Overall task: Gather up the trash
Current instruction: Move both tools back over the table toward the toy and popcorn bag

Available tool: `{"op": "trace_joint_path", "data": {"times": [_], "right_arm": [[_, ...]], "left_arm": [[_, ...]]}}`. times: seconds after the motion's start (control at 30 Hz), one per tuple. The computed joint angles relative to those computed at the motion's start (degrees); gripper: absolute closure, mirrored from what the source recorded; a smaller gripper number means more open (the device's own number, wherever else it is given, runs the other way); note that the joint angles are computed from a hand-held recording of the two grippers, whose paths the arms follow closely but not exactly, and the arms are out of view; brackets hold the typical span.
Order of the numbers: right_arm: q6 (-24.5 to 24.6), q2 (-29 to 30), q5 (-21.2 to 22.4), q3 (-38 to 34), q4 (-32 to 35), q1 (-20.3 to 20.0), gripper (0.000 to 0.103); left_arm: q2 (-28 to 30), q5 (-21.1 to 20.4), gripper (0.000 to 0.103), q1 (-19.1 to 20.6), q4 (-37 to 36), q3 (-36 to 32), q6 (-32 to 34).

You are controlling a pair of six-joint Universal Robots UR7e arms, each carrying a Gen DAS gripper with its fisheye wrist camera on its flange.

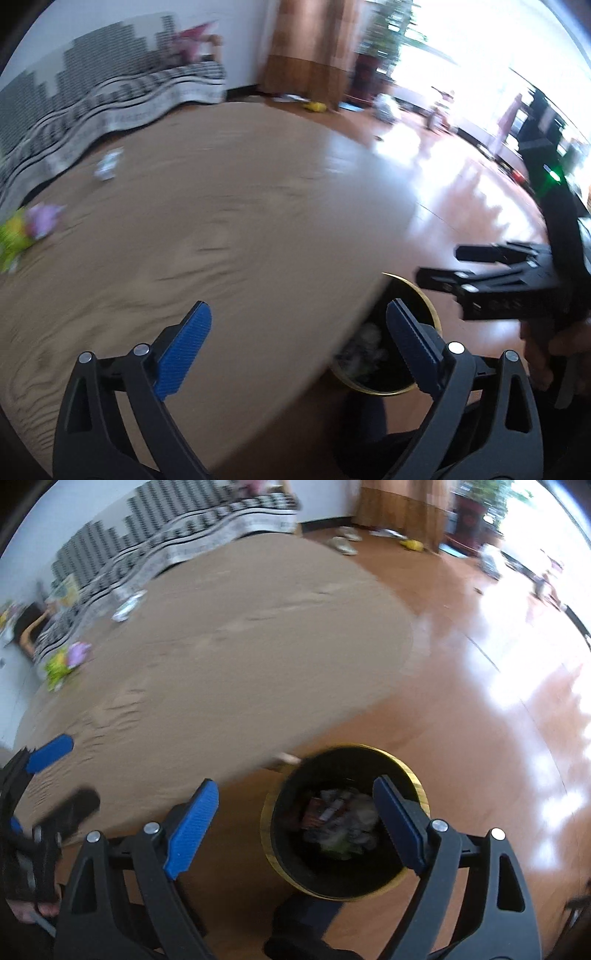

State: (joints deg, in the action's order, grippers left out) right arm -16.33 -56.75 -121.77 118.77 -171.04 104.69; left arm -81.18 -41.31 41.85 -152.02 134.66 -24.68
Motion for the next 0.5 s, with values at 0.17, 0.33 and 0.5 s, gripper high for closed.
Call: {"op": "trace_joint_path", "data": {"times": [0.17, 0.33, 0.5], "right_arm": [[-0.8, 7.8, 4.6, -6.7, 5.7, 5.8, 0.02], [-3.2, 19.4, 6.4, -18.9, 11.2, 12.0, 0.02], [-5.7, 34.1, 9.4, -38.5, 18.1, 16.8, 0.02]], "left_arm": [[-14.4, 7.1, 0.01, 2.5, 12.6, 1.7, -6.4], [-27.4, 12.5, 0.01, 6.6, 25.0, 1.3, -10.3], [-34.3, 14.8, 0.01, 12.1, 27.5, 0.2, -10.8]]}}
